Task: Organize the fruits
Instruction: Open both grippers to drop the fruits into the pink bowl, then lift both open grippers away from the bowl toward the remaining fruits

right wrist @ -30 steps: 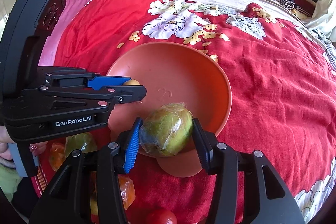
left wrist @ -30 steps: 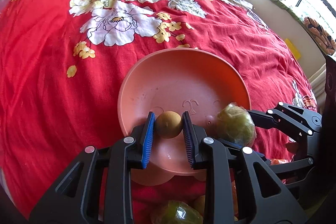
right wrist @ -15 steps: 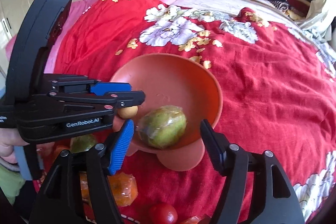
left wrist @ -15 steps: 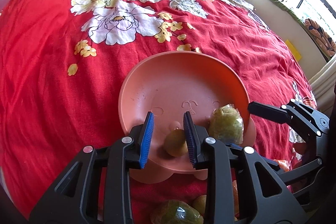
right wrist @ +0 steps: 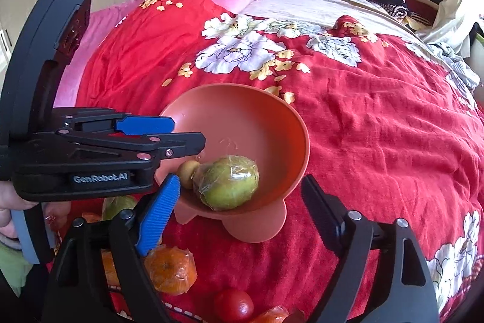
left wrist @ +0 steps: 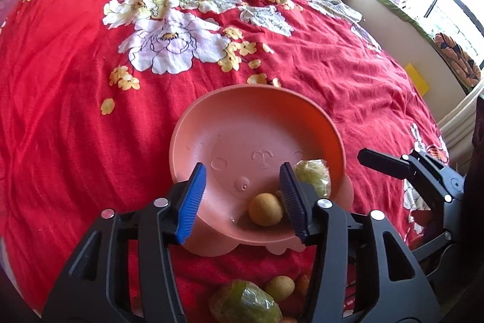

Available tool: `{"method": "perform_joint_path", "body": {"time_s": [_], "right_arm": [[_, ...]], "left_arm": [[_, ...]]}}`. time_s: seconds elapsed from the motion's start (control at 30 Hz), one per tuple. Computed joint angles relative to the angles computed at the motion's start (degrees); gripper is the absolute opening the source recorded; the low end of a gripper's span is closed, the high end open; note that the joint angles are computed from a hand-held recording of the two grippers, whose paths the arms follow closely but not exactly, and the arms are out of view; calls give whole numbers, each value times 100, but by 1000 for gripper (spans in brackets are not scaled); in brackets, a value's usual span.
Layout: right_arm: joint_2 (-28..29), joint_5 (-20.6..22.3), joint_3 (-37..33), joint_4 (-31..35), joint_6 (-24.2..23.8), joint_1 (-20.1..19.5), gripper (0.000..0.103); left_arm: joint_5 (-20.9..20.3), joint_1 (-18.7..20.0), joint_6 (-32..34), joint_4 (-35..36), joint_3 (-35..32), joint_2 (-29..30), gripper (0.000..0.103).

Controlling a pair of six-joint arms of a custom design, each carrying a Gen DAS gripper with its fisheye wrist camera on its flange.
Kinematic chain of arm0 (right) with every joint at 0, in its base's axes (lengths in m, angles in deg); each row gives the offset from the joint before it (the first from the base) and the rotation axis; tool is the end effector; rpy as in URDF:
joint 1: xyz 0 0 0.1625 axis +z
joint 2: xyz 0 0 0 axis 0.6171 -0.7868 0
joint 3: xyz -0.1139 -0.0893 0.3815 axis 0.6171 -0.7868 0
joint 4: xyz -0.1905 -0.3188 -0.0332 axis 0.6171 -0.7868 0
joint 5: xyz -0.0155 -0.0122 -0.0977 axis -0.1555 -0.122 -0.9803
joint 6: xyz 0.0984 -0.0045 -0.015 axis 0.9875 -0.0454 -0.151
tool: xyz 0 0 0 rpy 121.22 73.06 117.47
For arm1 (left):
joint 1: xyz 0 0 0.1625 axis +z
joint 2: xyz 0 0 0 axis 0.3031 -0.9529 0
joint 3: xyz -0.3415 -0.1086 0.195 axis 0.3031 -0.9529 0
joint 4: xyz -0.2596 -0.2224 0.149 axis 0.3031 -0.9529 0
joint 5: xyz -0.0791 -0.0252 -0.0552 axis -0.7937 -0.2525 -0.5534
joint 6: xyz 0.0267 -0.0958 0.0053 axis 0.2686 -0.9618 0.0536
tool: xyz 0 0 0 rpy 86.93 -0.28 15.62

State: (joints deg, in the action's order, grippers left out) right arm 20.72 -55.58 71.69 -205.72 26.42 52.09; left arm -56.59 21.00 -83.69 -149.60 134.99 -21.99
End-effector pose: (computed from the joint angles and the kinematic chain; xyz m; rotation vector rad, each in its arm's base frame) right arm 0.1080 -0.3588 0.1010 0.8274 -2.4782 0.6386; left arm -0.1739 -0.3866 0.0554 0.5259 2.5529 -0.6058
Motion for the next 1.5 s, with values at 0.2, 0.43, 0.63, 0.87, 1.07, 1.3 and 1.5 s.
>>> {"method": "perform_joint_path", "body": {"time_s": [0.2, 0.43, 0.63, 0.87, 1.07, 1.3, 1.5], "right_arm": [[-52, 8, 136, -163, 122, 34, 90], [-179, -61, 278, -320, 239, 148, 93], [-360, -124, 379, -411, 329, 234, 95], [-594, -219, 490, -498, 423, 386, 98], [-703, -332, 598, -693, 445, 491, 98], [-975, -340, 685, -741, 537, 610, 98], [-1165, -290, 737, -718, 578, 647, 98]], "left_arm": [[57, -135, -55, -3, 82, -249, 60], [61, -332, -133, 164, 150, -475, 77], [137, -494, -248, 283, 227, -654, 85], [300, -722, -419, 319, 354, -899, 92], [398, -865, -632, 524, 426, -1121, 93], [570, -1088, -819, 607, 602, -1445, 93], [743, -1243, -971, 796, 669, -1576, 93]]}}
